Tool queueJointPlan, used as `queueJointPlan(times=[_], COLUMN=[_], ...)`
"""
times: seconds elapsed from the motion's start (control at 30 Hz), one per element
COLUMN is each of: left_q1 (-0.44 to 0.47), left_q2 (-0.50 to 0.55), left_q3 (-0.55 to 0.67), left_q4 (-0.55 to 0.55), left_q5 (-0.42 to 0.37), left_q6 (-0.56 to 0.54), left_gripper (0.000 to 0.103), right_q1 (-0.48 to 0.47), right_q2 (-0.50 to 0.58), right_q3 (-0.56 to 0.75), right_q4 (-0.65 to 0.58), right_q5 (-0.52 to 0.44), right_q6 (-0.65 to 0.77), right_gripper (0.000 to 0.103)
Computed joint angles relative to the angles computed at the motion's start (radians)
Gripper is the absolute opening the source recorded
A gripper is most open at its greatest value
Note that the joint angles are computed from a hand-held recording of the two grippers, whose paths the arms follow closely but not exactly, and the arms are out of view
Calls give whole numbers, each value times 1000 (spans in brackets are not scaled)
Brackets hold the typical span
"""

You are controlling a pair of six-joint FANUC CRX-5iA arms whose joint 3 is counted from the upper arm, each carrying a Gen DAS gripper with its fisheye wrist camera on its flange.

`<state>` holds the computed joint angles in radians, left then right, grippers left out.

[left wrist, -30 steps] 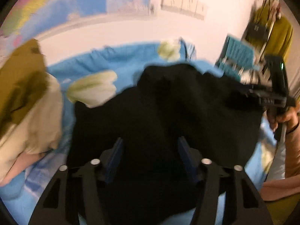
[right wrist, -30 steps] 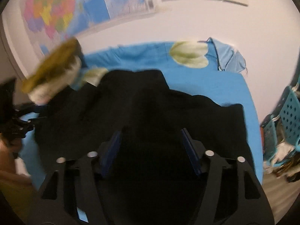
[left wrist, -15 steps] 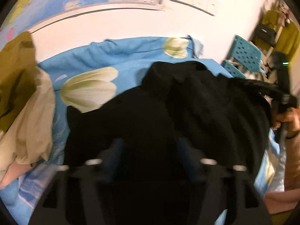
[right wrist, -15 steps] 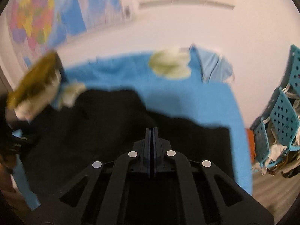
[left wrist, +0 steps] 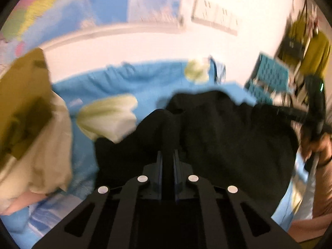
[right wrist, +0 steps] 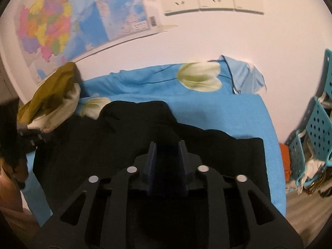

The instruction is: Fold large clothes

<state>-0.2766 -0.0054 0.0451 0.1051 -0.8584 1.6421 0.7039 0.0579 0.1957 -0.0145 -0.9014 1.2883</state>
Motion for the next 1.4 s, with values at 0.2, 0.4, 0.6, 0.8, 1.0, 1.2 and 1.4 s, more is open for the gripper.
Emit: queueJointPlan(times=[0.2, 0.4, 0.6, 0.8, 1.0, 1.2, 1.4], left_q1=[-14, -38, -32, -32, -29, -20, -38], left_q2=[80, 109, 101, 104, 103, 90, 123], left_q3=[65, 93, 77, 76, 79, 52, 101], left_q4=[-43, -83, -76, -73, -76, -29, -98], left_q5=[-100, -114, -109, -105, -110, -72, -120], left_q6=[16, 44, 51, 55, 67, 41, 92], left_gripper=[8, 15, 24, 28, 32, 38, 45], right_q1=[-8, -15, -35, -83, -51, -88, -89], right_q2=[48, 41, -37, -2, 17, -50, 54], right_q3=[28, 2, -74, -47, -71, -122, -58], right_q4=[-4, -6, 45, 71, 148, 161, 153], right_q5=[-62, -60, 3, -91, -76, 72, -31], right_q6=[9, 22, -38, -55, -25, -133, -104], right_gripper=[42, 7, 54, 54, 14, 10, 22])
